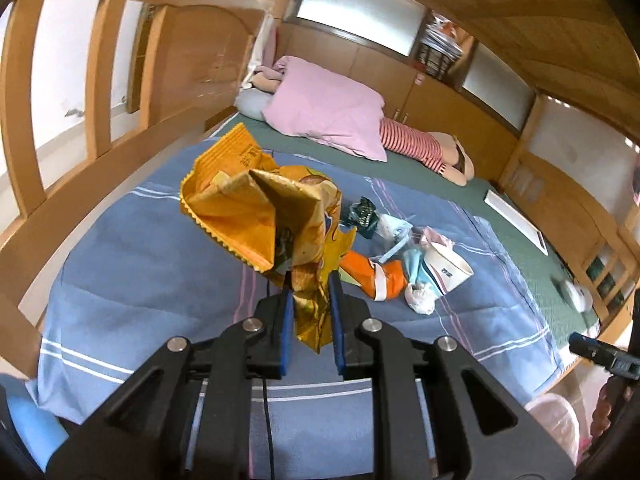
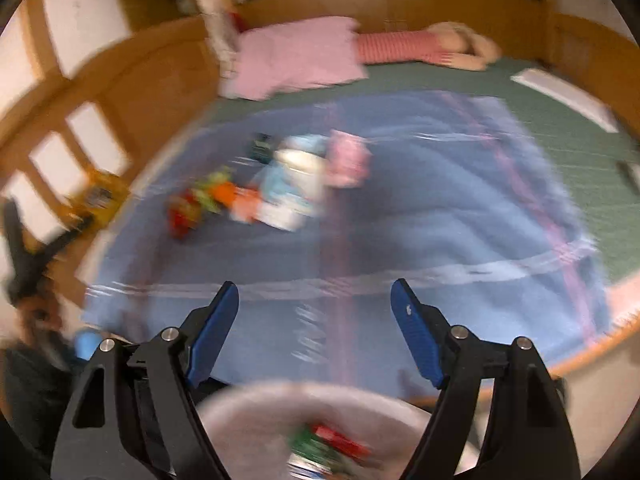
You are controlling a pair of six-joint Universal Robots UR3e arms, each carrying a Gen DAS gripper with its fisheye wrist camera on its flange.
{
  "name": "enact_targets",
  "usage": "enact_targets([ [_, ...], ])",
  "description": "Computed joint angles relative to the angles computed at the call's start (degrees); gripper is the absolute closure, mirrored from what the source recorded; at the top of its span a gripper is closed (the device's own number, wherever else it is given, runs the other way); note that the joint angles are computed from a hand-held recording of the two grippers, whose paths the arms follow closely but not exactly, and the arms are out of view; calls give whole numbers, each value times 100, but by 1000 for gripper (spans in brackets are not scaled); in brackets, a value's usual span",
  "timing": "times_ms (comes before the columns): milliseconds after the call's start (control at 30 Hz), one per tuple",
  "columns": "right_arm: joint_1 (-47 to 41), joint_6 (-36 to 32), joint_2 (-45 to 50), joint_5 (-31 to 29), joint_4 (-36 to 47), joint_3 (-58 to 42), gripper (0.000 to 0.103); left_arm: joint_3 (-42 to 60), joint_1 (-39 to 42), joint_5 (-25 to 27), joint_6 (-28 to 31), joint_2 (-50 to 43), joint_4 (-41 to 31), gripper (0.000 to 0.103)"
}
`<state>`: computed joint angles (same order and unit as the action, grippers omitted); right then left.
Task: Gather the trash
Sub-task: 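Grasp the yellow snack bag with the left tool and lift it, then grasp the red snack bag with the right tool while left tool holds yellow bag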
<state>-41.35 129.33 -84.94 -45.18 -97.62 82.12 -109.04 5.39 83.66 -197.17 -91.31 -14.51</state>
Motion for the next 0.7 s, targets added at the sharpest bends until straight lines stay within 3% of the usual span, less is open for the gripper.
enact_targets([
  [67, 612, 361, 335, 167, -127, -356, 26, 122, -107, 270, -64, -146, -5, 86],
  [167, 1737, 1179, 896, -118, -1347, -646, 26, 128, -214, 929, -255, -141, -50, 86],
  [267, 2712, 1999, 1967, -91, -1399, -1713, 26, 164, -346, 1803, -408, -136, -68, 86],
  [333, 3282, 2494, 2720, -119, -1634, -2466, 26, 140, -357, 2103, -471, -116, -36, 86],
  [467, 4411, 3154, 3922, -1545, -2272, -3814, 26, 161, -238, 2171, -524, -143, -217, 86],
  [600, 5123, 3410, 5347, -2912, -1693, -5741, 26, 222, -218, 2118, -532, -210, -286, 86],
  [633, 5204, 3436, 5592, -3102, -1519, -6123, 37, 195, -183, 2068, -513, -191, -279, 86],
  [667, 5205, 3432, 5791, -3119, -1337, -6395, 64, 175, -164, 1990, -515, -175, -282, 86],
  [700, 5143, 3435, 5818, -2945, -1226, -6427, 67, 167, -153, 1896, -537, -195, -255, 86],
])
